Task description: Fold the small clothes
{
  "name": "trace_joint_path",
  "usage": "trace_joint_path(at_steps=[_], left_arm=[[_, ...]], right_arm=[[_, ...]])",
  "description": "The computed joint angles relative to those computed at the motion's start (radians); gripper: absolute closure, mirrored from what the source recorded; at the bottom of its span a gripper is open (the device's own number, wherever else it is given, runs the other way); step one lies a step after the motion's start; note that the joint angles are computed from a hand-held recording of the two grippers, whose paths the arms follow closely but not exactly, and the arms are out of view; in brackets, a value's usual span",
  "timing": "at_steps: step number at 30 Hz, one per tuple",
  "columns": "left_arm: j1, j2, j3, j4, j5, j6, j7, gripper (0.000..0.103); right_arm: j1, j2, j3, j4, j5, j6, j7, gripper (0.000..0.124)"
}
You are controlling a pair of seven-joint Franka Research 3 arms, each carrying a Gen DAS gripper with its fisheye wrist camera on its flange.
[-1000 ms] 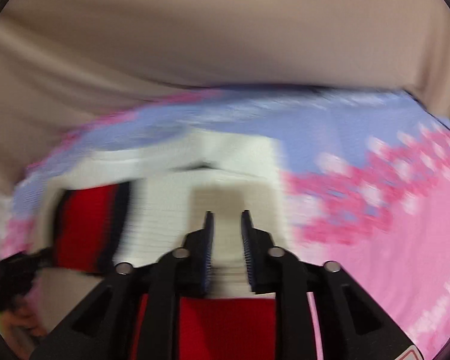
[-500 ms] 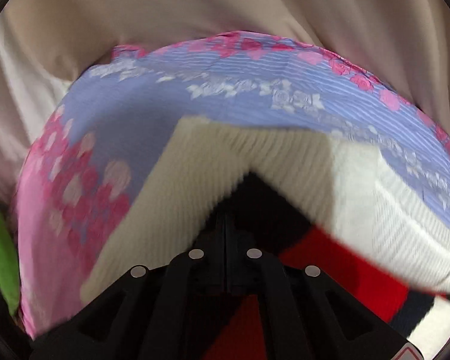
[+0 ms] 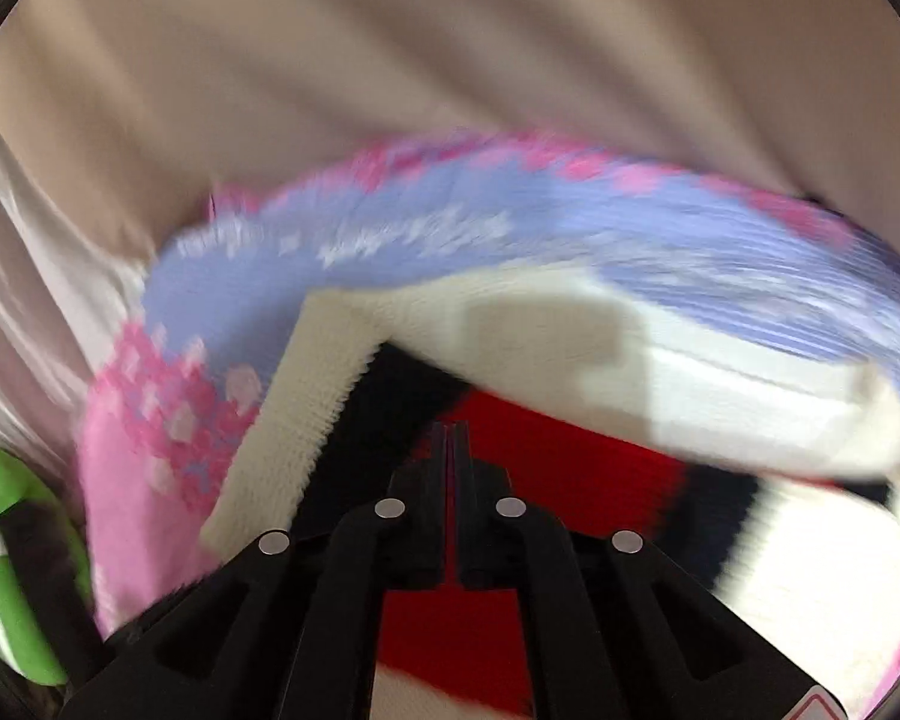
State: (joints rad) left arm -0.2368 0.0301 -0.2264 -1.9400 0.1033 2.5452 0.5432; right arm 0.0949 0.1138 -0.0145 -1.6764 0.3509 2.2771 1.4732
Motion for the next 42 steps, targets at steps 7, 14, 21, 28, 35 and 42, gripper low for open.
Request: trace_joint_path(at_steps=[7, 14, 21, 28, 35, 42], left_arm=[[-0.009, 0.016, -0.002, 0.032, 0.065, -0.046, -0.014, 0.087], [-0.022, 0.045, -0.005, 0.096, 0.122, -0.14, -0.011, 0.085], [-0.023, 0.03, -0.007, 0.092, 0.11, -0.165, 0.039, 0.081], [-0.031, 0.002, -0.013, 0.073, 0.104, -0.185, 0.057, 0.071], [-0.036, -0.126, -0.014, -0.048, 0.023, -0.184, 0.116, 0.068], [-0.065, -0.328, 0.006, -0.235, -0.087, -0.208, 0.217, 0.061]], right_arm=[[-0.139, -0.221, -0.088, -0.328, -0.229, 0.011, 0.255, 0.122], [-0.166, -0.251, -0.074, -0.348, -0.263, 0.041, 0.213, 0.119], [-0.201, -0.557, -0.054, -0.593, -0.279, 0.06, 0.221, 0.114], [-0.29, -0.889, -0.044, -0.841, -0.273, -0.11, 0.289, 0.11], [-0.329, -1.077, -0.027, -0.944, -0.285, -0.204, 0.29, 0.103], [-0.344, -1.204, -0.024, -0.999, -0.285, -0.274, 0.286, 0.095]])
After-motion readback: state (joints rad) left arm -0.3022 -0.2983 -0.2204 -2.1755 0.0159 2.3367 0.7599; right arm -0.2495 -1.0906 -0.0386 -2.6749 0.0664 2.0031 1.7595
